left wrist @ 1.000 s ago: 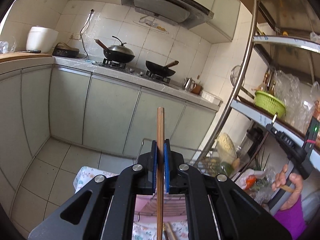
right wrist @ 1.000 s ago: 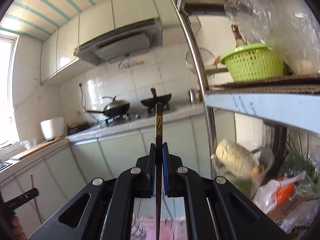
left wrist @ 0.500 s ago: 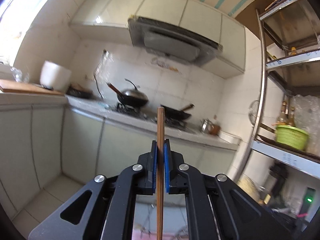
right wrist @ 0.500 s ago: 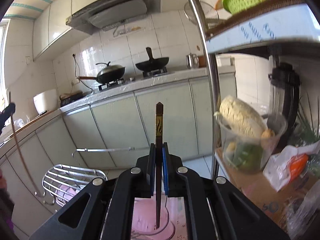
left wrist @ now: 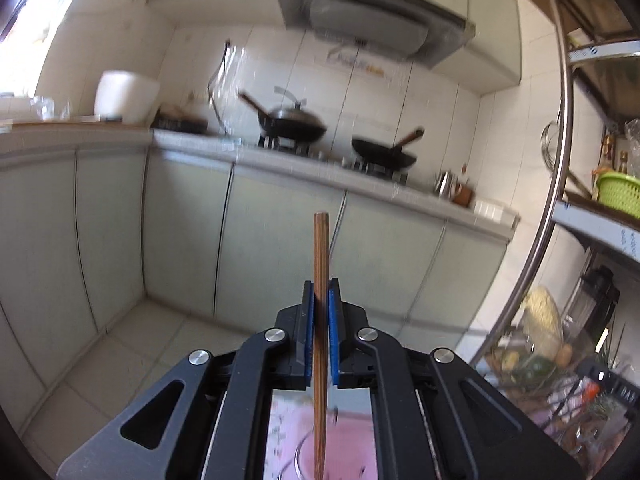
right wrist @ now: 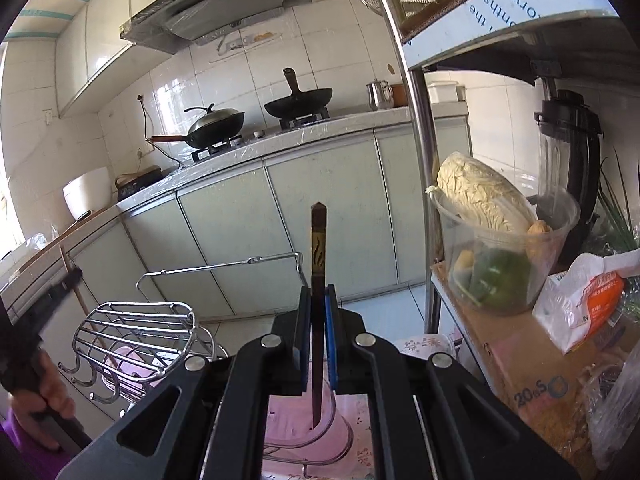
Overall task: Organize utensils
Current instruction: 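Lower both chopsticks into the pink cup and open both tools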
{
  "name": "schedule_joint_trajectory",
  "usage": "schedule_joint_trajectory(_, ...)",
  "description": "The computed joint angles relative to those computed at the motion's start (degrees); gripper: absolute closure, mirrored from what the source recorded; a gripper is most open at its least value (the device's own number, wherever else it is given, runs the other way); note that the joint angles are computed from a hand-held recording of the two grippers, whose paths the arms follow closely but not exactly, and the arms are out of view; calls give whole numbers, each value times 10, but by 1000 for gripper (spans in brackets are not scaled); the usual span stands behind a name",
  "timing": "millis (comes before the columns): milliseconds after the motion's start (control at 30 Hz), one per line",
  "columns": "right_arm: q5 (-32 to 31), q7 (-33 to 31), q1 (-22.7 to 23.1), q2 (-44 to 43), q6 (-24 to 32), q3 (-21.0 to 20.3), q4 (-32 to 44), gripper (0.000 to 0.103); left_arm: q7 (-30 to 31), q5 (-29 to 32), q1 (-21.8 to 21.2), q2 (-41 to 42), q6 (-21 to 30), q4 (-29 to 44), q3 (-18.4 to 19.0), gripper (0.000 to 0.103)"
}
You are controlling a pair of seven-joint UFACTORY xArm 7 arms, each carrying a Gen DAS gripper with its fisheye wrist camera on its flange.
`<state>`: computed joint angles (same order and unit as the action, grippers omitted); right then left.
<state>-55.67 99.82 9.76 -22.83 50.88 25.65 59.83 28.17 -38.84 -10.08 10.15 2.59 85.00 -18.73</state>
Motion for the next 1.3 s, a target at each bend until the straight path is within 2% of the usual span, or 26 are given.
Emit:
schedule_joint_trajectory(100, -23, 39, -7, -8, -10, 8, -6, 97, 14, -17, 7, -5, 8, -15, -4, 97)
schedule_joint_trajectory(200, -43, 42, -12, -2, 2, 17, 3, 97, 12, -16, -1, -10, 5, -24, 3, 98)
schedule_joint_trajectory(433, -56, 27, 9, 32, 19, 6, 12, 97, -79, 86, -40, -16, 23, -40, 49, 98)
schedule_joint_trajectory(567, -30, 9, 29, 37, -14, -23, 9, 96, -137, 135, -47, -14, 53, -34, 63, 97)
schedule_joint_trajectory(667, -19, -1, 33, 40, -30, -28, 5, 91, -159, 146, -46, -13, 82, -28, 66, 95)
schedule_joint_trajectory(700, -16, -3, 35, 40, -37, -29, 1, 87, -168, 152, -47, -15, 91, -29, 68, 90)
schedule_joint_trajectory(733, -16, -1, 35, 40, -41, -28, -2, 82, -167, 151, -46, -16, 96, -31, 67, 83)
schedule_joint_trajectory(767, -17, 4, 35, 38, -45, -27, -6, 78, -165, 148, -45, -18, 98, -33, 66, 81)
schedule_joint_trajectory(800, -20, 12, 35, 34, -52, -26, -13, 67, -173, 152, -47, -23, 92, -41, 68, 80)
schedule_joint_trajectory(833, -23, 19, 34, 30, -57, -24, -19, 60, -177, 158, -49, -26, 93, -44, 70, 80)
schedule_joint_trajectory(867, -24, 24, 33, 26, -60, -23, -25, 57, -176, 158, -49, -28, 93, -47, 70, 79)
schedule_joint_trajectory(1133, -13, 48, 19, -15, -93, -10, -66, 51, -223, 205, -59, -49, 90, -69, 85, 70)
schedule_joint_trajectory(1300, 4, 71, 5, -45, -125, 2, -101, 51, -243, 222, -62, -74, 86, -98, 91, 69)
